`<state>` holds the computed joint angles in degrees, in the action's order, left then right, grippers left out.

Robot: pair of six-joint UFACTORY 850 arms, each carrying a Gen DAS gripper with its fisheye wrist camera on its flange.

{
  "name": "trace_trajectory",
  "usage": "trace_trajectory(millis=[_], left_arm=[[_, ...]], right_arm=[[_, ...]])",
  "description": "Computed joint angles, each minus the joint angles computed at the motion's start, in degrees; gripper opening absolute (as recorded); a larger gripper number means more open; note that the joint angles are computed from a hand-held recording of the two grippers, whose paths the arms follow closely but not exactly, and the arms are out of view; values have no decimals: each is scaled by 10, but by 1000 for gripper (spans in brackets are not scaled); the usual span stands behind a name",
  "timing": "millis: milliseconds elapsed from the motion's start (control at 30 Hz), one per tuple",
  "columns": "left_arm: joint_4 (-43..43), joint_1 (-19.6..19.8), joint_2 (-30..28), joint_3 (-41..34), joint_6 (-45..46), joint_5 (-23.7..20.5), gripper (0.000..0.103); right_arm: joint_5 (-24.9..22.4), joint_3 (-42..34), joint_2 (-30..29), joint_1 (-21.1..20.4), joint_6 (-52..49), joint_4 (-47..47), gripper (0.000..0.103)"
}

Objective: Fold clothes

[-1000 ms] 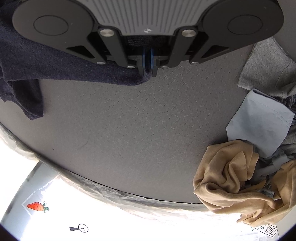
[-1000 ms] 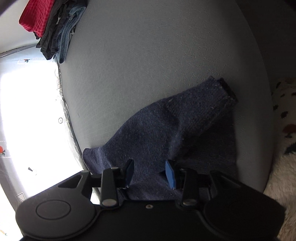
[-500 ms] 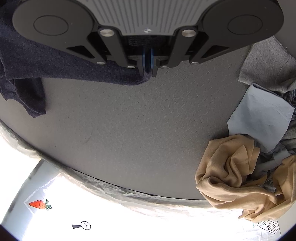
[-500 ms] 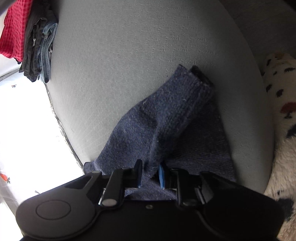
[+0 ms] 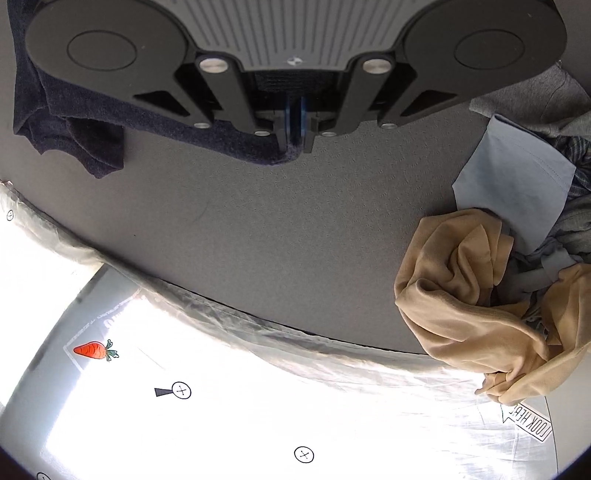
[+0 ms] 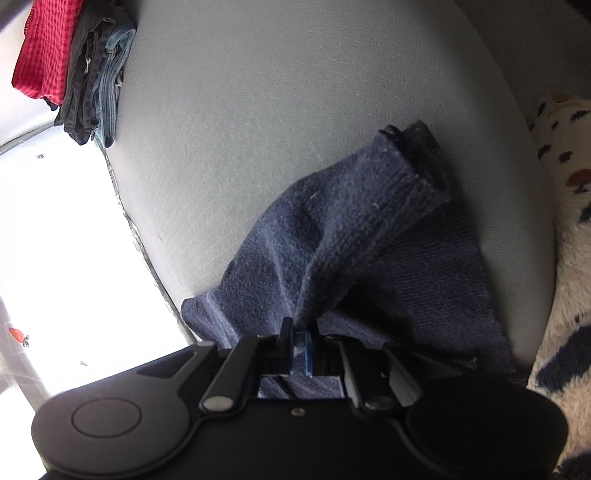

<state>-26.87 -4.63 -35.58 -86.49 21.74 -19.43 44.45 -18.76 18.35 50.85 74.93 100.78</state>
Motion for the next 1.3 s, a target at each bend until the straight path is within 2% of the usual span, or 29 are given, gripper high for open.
trace_trajectory(millis=[100, 133, 200, 267, 400, 567, 667, 767, 900, 967, 1000, 1033, 1100, 1233, 1300], left_arm=[[65, -4, -19, -9, -64, -17, 6], [75, -4, -19, -6, -71, -16, 6], [90, -5, -19, 0, -81, -15, 6], [82, -4, -16, 5, -73, -15, 6], [62, -3, -7, 11, -61, -15, 6], [-10, -8, 24, 37, 15, -7, 6], [-82, -12, 47, 61, 82, -19, 6], [-191, -16, 73, 91, 192, -58, 5], [-326, -12, 78, 119, 284, -198, 6], [-330, -15, 62, 115, 278, -277, 13], [-326, -18, 57, 117, 271, -299, 23], [-326, -22, 56, 122, 270, -308, 29], [-327, -27, 62, 136, 280, -306, 33], [-338, -22, 72, 148, 271, -293, 49], [-332, -17, 72, 144, 251, -280, 52]], right_arm=[[-77, 11, -22, -25, 74, -60, 10], [-82, 11, -23, -24, 81, -65, 11], [-88, 7, -10, -29, 27, -42, 16], [-86, 0, 3, -32, -28, -17, 29], [-69, -10, 9, -33, -49, -37, 29], [-50, -7, 9, -38, 2, -116, 29], [-44, 1, 14, -39, 23, -136, 29], [-42, 9, 19, -40, 49, -162, 29], [-51, 16, 30, -43, 52, -184, 29], [-54, 18, 32, -44, 57, -198, 29], [-57, 19, 34, -46, 59, -204, 29], [-60, 19, 34, -48, 61, -210, 29], [-70, 20, 38, -58, 61, -226, 29], [-99, 19, 40, -94, 62, -281, 29], [-120, 14, 32, -119, 80, -342, 30]])
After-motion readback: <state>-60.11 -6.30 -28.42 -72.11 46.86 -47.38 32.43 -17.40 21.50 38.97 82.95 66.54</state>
